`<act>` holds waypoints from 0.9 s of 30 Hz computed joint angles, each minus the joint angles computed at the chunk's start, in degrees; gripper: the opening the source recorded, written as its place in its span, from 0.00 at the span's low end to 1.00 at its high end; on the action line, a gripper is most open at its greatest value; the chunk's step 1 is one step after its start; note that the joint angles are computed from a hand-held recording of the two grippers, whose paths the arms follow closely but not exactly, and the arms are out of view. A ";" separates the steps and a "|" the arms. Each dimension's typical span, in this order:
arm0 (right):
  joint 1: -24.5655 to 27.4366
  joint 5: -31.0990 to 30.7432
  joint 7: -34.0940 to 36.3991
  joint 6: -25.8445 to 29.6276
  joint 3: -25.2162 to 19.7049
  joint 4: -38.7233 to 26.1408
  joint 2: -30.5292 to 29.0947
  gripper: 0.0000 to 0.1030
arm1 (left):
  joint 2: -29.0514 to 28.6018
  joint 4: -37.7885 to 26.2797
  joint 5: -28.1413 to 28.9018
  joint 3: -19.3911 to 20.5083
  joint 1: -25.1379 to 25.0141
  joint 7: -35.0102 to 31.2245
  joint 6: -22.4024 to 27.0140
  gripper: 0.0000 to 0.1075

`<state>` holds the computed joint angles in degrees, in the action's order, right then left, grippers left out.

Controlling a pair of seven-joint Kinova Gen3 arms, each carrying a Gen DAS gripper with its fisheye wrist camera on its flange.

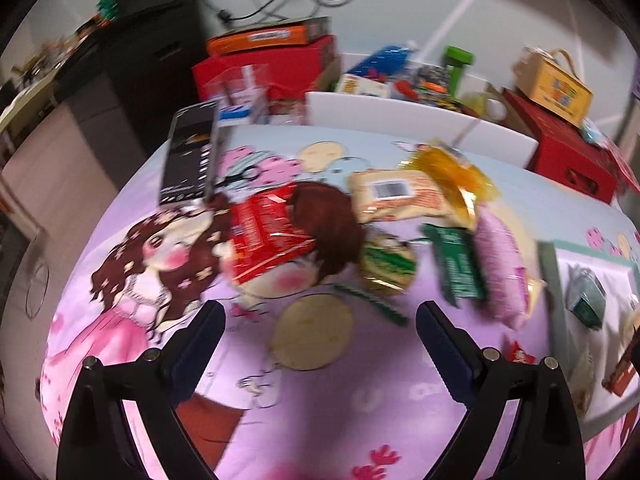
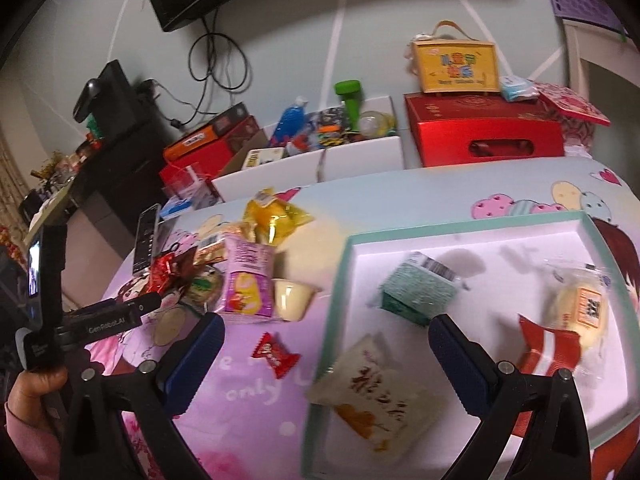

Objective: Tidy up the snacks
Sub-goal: 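Move both tools back from the tray to the snack pile, then grasp the pink snack bag with right tool while left tool grasps the green-wrapped round cake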

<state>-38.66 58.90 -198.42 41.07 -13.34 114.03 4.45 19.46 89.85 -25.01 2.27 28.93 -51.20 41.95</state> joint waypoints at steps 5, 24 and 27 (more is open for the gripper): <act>-0.15 0.45 0.05 -1.76 0.43 -1.04 1.09 1.00 | -0.44 0.67 0.16 -0.88 -1.24 1.49 1.10 0.90; -3.18 -2.46 5.71 -7.04 5.98 -7.61 8.77 1.00 | -0.13 0.54 10.19 2.18 -7.55 -7.41 -4.06 0.90; -3.91 -2.66 5.51 -7.74 7.20 -8.65 9.83 1.00 | 0.92 -0.89 12.50 2.57 -8.18 -10.23 -4.27 0.90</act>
